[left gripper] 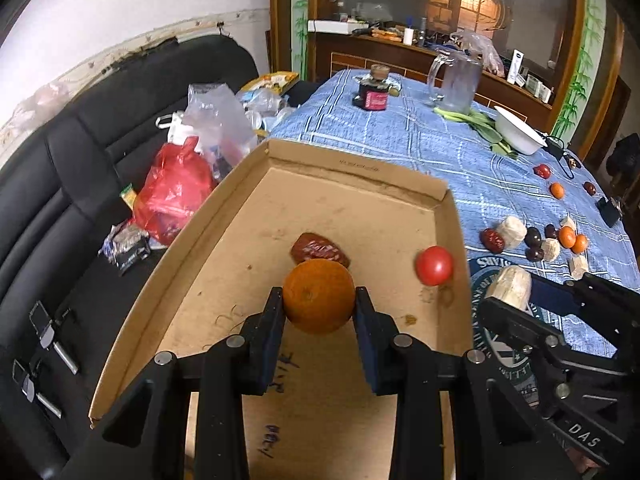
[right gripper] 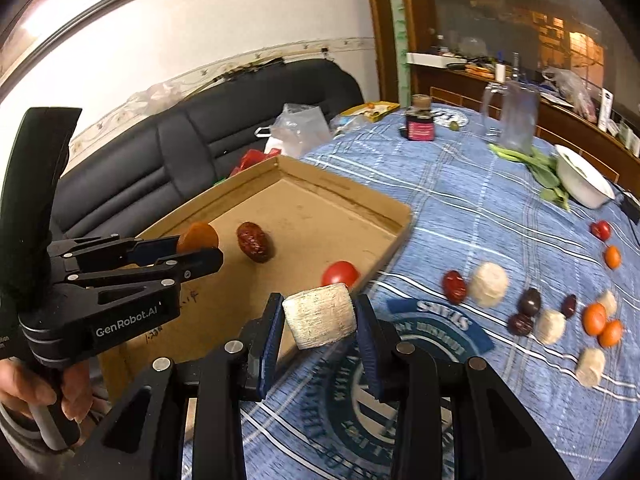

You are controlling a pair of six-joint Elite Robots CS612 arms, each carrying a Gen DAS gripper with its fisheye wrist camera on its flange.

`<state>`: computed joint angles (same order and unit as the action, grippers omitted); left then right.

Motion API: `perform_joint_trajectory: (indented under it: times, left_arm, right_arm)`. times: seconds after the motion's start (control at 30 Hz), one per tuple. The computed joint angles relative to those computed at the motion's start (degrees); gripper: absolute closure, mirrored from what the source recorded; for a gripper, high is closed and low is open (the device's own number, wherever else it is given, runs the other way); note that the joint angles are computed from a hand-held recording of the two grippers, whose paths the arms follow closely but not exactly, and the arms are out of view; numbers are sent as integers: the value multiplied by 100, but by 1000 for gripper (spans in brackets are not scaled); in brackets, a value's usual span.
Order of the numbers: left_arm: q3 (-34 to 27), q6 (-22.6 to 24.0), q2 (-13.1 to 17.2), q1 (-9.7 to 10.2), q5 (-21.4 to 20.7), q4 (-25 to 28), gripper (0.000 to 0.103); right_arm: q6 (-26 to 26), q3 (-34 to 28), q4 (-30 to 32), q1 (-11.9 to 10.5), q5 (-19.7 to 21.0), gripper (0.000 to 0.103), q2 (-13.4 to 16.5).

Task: Organize fruits
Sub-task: 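Carry the orange and white cylinder into the box and open both tools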

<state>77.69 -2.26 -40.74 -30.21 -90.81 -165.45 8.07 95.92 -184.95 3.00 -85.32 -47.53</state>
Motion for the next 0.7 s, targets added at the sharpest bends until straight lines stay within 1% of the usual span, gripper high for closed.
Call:
perform_joint_trajectory:
  times: [0.07, 0.17, 0.3, 0.53, 0.63, 0.7]
  left_arm:
    - [-37, 1, 20, 29, -43, 107, 70]
    - [-87, 37, 57, 38, 30, 224, 70]
    - [-177, 29, 106, 40, 130, 397, 70]
    - [-334, -52, 190, 54, 158, 596, 70]
    - [-378, -75, 209, 42, 232, 685, 69]
    - [-417, -113, 221, 47, 216, 795, 67]
  right_arm:
    - [-56, -90, 87, 13, 55, 64, 52]
    - [-165, -262, 265, 41, 163, 64, 149]
    - [-318, -477, 508, 88, 181, 64, 275]
    - [-394, -711, 750, 114, 174, 64, 453]
    - [-479, -746, 726, 145, 10, 63, 487]
    - [-521, -747, 704, 146, 6, 63, 491]
